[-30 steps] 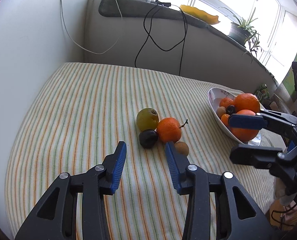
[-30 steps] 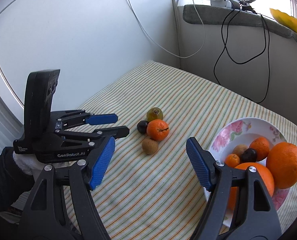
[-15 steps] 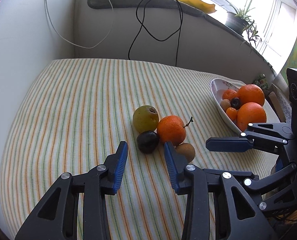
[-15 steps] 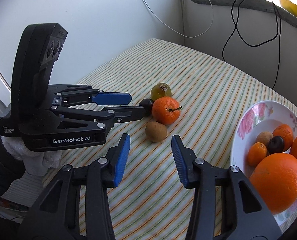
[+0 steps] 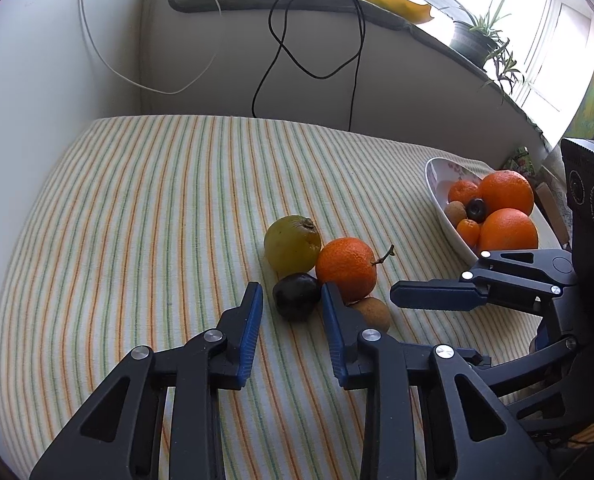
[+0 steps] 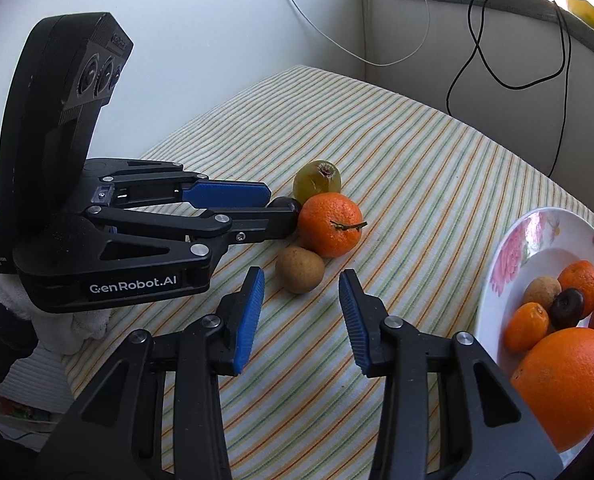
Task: Organize fruits
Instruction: 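Close the right gripper on the brown kiwi and lift it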
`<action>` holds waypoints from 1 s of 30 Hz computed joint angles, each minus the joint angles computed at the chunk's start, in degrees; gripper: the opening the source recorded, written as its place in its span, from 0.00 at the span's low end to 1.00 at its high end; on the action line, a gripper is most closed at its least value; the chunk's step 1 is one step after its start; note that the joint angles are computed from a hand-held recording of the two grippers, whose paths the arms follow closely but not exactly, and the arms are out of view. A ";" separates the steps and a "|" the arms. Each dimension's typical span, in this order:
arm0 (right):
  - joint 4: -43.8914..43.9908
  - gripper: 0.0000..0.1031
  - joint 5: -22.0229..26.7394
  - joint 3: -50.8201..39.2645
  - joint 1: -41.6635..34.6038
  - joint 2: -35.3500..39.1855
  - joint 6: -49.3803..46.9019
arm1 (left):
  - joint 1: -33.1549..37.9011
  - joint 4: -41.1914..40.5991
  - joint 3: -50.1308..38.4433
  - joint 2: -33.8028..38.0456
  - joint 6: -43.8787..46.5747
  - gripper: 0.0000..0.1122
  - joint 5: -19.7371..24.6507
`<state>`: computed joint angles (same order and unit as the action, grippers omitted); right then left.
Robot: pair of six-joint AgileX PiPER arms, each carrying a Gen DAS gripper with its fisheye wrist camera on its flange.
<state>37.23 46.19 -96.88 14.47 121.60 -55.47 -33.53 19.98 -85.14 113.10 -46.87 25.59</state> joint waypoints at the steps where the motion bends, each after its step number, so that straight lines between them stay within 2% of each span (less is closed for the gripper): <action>1: -0.07 0.40 0.06 -0.10 0.01 0.10 0.07 | -0.09 0.01 -0.13 0.08 0.14 0.22 0.00; 10: -1.17 0.33 -0.11 -1.78 0.94 1.71 1.39 | -0.71 1.38 -0.95 0.54 -0.16 0.19 0.98; 13: -1.15 0.27 0.35 -2.33 0.97 2.14 1.49 | -0.83 2.00 -0.83 0.52 -0.83 0.19 0.95; 30: 2.44 0.27 -0.47 3.24 -0.49 -1.83 -3.11 | -2.12 7.00 1.58 -1.46 -7.34 0.19 0.65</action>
